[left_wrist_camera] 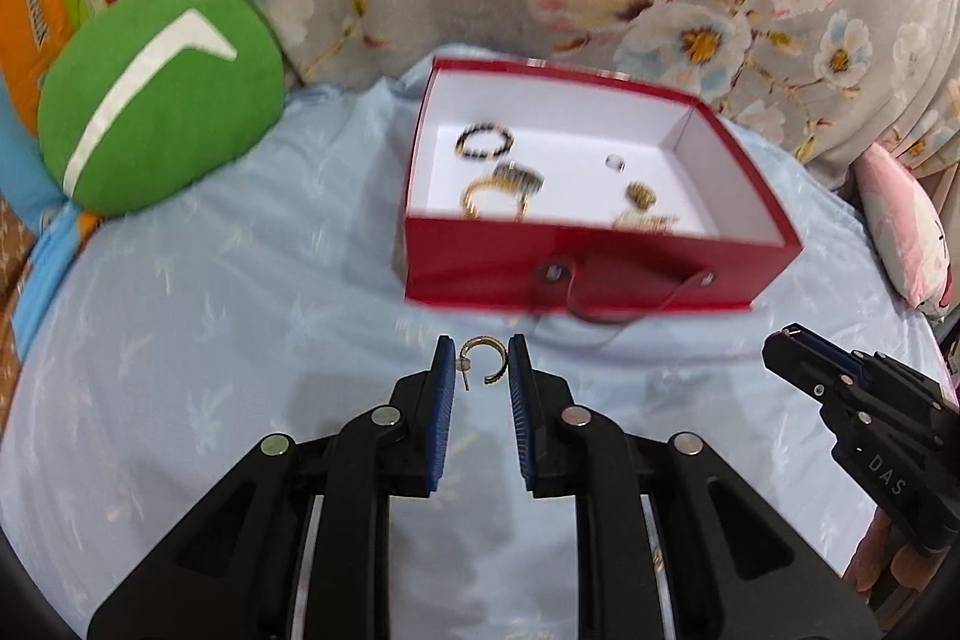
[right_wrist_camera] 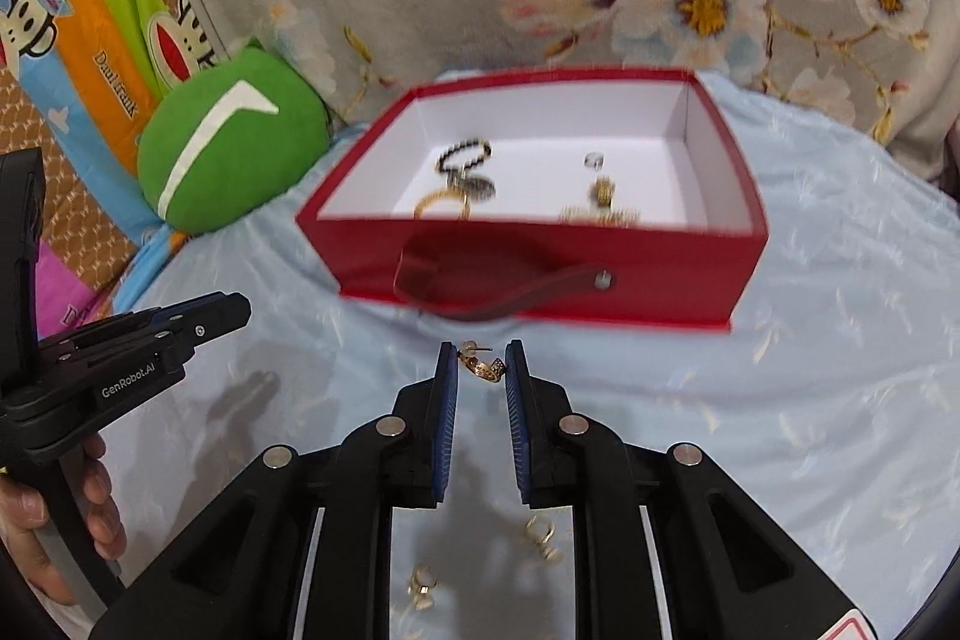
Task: Organize jewelry
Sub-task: 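Carry both gold hoop earrings into the red box and open both grippers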
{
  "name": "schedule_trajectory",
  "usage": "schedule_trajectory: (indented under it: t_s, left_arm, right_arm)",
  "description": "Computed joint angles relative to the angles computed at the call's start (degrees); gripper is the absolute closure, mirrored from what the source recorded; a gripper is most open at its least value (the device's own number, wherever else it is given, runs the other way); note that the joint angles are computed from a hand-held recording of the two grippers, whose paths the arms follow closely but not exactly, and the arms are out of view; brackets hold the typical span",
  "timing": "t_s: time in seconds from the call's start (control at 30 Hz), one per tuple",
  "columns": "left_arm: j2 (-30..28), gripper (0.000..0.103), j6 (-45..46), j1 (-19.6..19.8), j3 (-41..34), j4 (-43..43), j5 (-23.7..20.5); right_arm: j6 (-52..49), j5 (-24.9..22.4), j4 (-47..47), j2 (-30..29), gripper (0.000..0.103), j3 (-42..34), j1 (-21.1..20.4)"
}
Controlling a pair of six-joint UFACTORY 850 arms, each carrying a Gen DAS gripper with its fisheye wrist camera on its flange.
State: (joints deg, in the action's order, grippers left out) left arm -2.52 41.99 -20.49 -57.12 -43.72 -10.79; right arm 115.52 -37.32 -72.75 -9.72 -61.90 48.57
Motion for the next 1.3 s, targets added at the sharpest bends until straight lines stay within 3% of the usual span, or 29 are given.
schedule_trajectory:
  t_s: [0.17, 0.3, 0.43, 0.73, 0.9, 1.07, 1.3]
  left_arm:
    - [-2.17, 0.086, -1.45, -1.23, -6.11, 2.56, 0.85]
    - [-5.91, 0.086, -8.00, -3.01, -12.85, 10.28, 1.72]
    - [-12.02, 0.086, -20.52, -4.77, -21.78, 23.62, 1.33]
    - [-30.05, 0.086, -36.97, -7.34, -45.29, 38.72, -7.68]
    - [-40.21, 0.086, -41.55, -8.04, -58.16, 42.67, -15.23]
    - [-46.53, 0.085, -42.71, -8.40, -65.93, 43.73, -20.85]
    - [-49.83, 0.083, -42.30, -8.04, -69.29, 41.26, -24.28]
  right_arm:
    - [-4.69, -0.16, -0.71, 0.59, 0.088, -2.88, -3.41]
    - [-9.08, 1.66, 0.23, -0.78, 0.088, -6.38, -7.32]
    - [-13.82, 5.03, 3.10, -3.30, 0.088, -10.56, -12.10]
    - [-26.64, 13.32, 17.11, -10.48, 0.088, -18.50, -22.20]
    - [-36.81, 13.46, 28.00, -15.34, 0.088, -22.33, -25.06]
    - [-43.48, 11.92, 35.75, -18.92, 0.088, -25.34, -26.49]
    - [-49.06, 11.14, 42.05, -20.23, 0.086, -26.91, -27.19]
